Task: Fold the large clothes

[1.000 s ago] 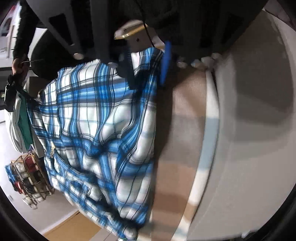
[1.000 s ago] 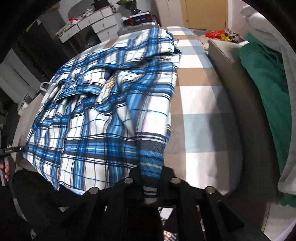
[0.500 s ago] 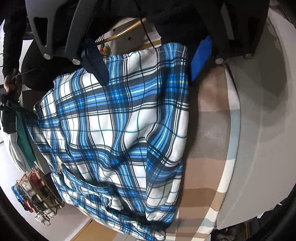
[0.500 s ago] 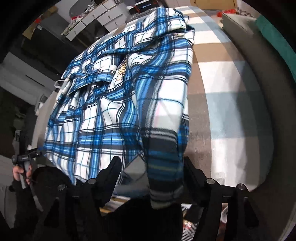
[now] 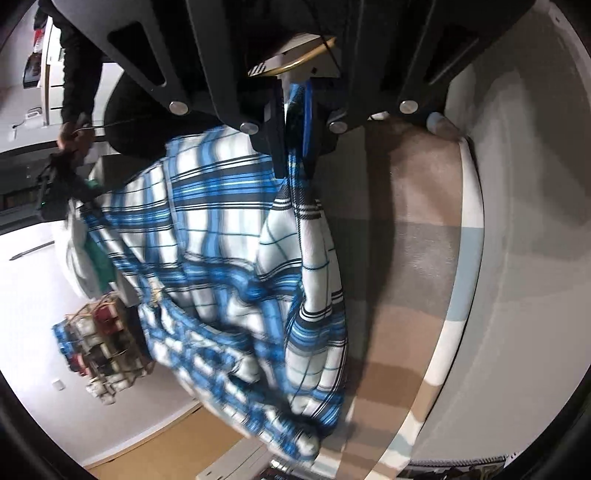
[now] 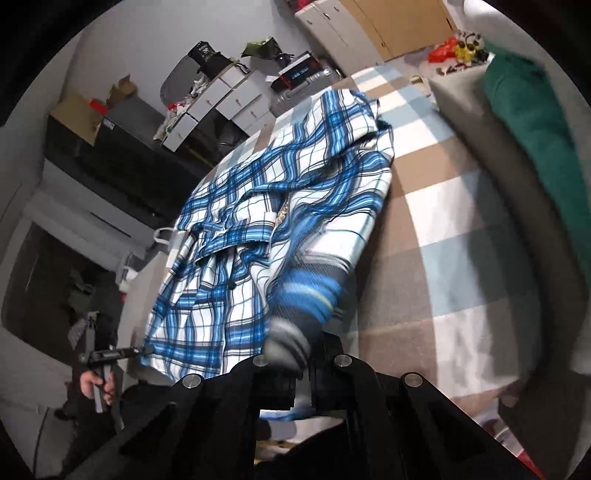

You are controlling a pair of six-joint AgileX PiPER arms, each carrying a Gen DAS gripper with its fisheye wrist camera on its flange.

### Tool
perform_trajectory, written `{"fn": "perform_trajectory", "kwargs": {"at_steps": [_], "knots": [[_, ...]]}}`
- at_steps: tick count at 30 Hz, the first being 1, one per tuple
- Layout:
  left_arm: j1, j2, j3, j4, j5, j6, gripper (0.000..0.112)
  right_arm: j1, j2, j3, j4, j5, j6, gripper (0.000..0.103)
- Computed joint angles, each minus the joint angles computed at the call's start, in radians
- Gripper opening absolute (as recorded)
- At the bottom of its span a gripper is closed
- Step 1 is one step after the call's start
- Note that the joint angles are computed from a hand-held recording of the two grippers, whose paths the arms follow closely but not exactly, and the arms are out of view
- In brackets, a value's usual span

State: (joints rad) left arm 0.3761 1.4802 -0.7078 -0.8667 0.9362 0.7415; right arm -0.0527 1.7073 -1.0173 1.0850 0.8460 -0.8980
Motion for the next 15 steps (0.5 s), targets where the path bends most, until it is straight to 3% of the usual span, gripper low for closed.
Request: {"fn": "perform_trajectory", "kwargs": {"at_steps": [6,9,12,15], "knots": [[0.106,-0.025,0.055,-0.052,0.094,0.116,0.002,-0.023,-0.091,0.111,-0.047,-0.024,-0.031,0.004],[0.151,-0.026,0.034,-0.086,0.168,0.156,0.002,-0.073,-0.123,0.149,-0.057,0.02,-0.038,0.004],[0.145,0.007,-0.08,-0.134,0.242,0.129,0.002,-0.085,-0.137,0.13,-0.082,0.053,0.001,0.004],[0.073,0.106,-0.33,-0.166,0.272,0.009,0.002,-0.056,-0.104,-0.015,-0.11,0.098,0.119,0.005]]}}
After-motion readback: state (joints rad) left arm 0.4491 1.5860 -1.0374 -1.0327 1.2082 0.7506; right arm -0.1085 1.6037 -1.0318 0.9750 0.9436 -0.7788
